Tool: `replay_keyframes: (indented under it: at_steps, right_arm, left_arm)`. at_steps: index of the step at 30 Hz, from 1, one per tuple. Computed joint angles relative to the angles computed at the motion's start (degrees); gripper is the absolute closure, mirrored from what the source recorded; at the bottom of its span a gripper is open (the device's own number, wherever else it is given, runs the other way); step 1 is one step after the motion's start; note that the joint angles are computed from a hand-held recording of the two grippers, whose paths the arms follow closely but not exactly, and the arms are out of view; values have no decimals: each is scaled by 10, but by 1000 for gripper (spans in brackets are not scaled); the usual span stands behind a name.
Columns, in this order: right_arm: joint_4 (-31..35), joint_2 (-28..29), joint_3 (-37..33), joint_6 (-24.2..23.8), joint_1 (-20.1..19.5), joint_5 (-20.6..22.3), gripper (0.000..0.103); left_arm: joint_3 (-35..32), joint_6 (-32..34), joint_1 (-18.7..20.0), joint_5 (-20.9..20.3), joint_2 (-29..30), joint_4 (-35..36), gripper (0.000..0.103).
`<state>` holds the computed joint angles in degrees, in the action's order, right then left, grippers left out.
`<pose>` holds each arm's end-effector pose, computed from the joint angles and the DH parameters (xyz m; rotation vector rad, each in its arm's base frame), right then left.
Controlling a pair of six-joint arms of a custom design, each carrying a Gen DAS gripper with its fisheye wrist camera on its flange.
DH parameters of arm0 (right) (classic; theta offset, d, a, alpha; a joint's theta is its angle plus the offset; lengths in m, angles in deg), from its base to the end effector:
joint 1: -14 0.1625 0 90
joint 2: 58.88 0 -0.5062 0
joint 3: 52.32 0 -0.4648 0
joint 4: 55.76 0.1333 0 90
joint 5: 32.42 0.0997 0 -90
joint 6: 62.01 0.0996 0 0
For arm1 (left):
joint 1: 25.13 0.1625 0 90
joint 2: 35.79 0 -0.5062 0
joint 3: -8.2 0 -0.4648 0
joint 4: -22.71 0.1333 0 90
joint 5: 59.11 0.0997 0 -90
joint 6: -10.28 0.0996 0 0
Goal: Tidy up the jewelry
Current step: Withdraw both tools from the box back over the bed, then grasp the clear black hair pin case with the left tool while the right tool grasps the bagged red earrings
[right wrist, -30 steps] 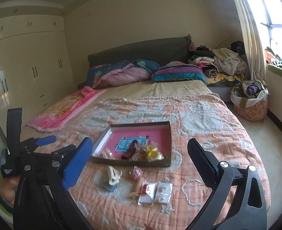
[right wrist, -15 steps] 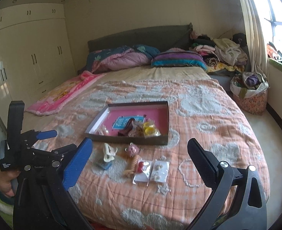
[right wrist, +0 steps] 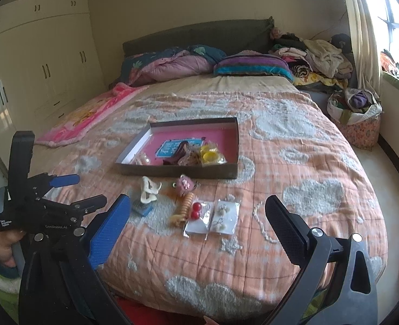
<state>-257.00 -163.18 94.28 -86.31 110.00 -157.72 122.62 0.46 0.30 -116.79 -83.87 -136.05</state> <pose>0.1099 -0.3207 0.4040 0.1036 -2.0981 1.2871 -0.4869 -0.4381 0.0335 1.2136 2.3793 -0.5128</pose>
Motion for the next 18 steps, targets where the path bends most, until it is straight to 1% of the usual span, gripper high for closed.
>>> replay_keyframes:
  at_steps: [11,14,18]
  right_arm:
    - [33,-13,23,24,-40,29,4]
    - [41,-15,25,27,-51,38,4]
    - [50,-14,28,31,-64,45,4]
  left_arm:
    - [1,-1,3,-14,16,15,9]
    - [0,-6,7,-25,19,21,9]
    - [1,-8,12,-31,26,28,10]
